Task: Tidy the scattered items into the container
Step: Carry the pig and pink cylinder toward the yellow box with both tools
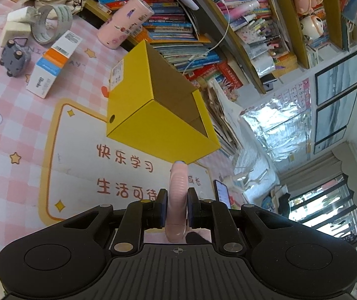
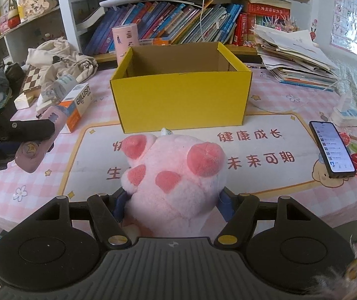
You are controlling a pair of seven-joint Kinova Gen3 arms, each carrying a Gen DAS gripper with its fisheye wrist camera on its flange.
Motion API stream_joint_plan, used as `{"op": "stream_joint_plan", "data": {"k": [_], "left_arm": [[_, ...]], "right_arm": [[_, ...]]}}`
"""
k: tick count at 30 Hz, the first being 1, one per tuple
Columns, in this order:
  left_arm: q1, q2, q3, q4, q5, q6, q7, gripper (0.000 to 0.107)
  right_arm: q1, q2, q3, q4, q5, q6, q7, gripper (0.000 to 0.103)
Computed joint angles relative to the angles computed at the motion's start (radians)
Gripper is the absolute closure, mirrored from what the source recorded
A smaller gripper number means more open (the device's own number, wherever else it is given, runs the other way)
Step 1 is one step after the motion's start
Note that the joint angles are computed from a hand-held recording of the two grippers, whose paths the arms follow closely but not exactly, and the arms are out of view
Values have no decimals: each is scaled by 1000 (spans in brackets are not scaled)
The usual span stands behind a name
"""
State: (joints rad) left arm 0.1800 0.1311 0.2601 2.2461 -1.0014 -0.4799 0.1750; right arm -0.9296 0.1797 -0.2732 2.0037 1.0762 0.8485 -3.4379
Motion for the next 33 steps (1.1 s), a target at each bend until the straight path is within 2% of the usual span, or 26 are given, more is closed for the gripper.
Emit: {"op": "stream_joint_plan", "data": {"k": [6, 20, 29, 33], "left_arm": [[5, 36, 24, -41, 13, 34, 1, 93], [-33, 125, 130, -144, 32, 108, -8, 93], [-67, 178, 205, -244, 6, 153, -34, 93], [-63, 190, 215, -285, 38, 167, -87, 93]], "right_arm": [[45, -6, 17, 11, -13, -59, 45, 36], [144, -9, 67, 23, -26, -196, 172, 36], [182, -8, 96, 18, 99, -260, 185, 36], [207, -19, 104, 15, 192, -295, 167, 36]]}}
